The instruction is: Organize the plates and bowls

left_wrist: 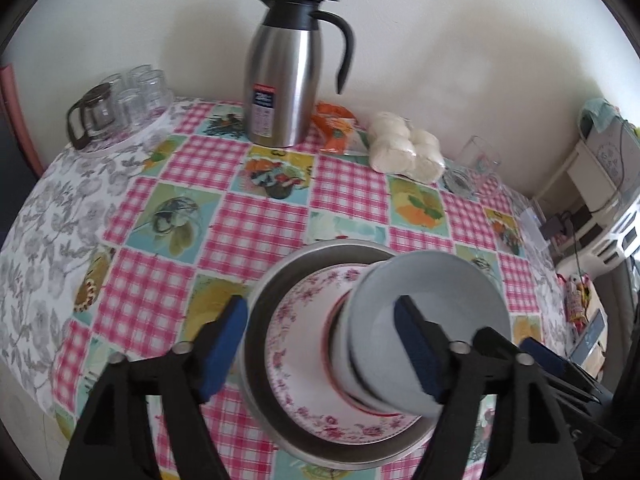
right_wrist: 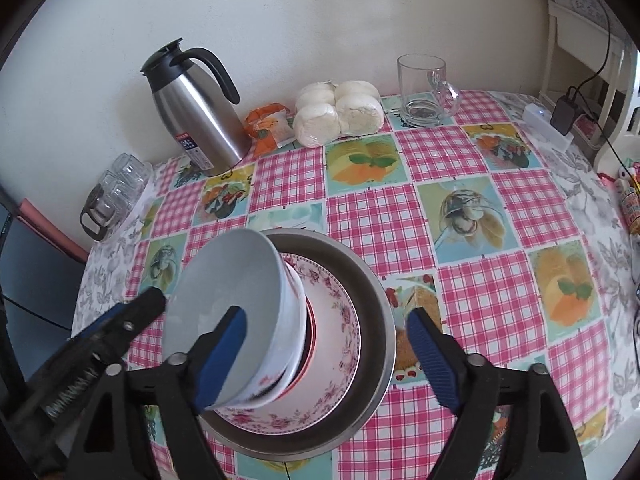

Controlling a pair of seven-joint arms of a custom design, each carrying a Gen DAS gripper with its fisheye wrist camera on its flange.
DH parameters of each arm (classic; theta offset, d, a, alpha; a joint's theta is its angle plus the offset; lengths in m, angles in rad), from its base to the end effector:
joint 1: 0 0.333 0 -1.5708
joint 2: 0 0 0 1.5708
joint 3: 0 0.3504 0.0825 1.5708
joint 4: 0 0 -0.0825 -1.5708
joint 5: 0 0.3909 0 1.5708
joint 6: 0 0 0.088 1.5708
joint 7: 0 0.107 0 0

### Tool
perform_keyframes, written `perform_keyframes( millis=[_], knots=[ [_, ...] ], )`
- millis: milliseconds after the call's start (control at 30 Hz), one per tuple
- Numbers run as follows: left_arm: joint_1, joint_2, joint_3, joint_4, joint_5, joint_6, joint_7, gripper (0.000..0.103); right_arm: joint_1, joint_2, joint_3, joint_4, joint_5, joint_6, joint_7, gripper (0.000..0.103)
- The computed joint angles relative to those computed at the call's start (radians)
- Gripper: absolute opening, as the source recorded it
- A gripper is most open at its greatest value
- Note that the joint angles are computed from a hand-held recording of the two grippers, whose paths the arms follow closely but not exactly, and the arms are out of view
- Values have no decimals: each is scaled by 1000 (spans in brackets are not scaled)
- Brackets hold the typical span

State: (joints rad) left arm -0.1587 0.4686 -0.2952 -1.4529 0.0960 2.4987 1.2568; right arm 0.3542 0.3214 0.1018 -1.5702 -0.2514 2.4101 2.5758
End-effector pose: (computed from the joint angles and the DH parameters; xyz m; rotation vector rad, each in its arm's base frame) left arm 0.6994 -0.2886 0.5216 -1.8686 2.1253 -0.8250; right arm 0.6473 0.3041 0.5462 -1.4256 2.1979 -0.2833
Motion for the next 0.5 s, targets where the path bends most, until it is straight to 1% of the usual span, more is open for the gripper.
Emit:
perform_keyframes(
  millis=[33,67,200,300,400,500],
  knots=[
    [-3,-7,7,-11,8,3,-10,79,1,-5,0,-10,-3,9,3,96],
    [-3,-15,12,-25,15,5,-19,79,4,-10,-1,-19,-10,15,8,103],
    [12,-58,14,-107,12,46,-42,88,16,-38,-2,-65,-42,50,23,103],
    [19,-101,19,-180,23,89,-58,90,25,-62,-1,-105,-65,79,44,103],
    [31,-137,14,-245,17,119,-56,98,34,-89,0,-148,-93,103,67,103],
    [45,-168,5,-299,-7,141,-41,98,45,-112,2,-180,-122,104,89,103]
  ],
)
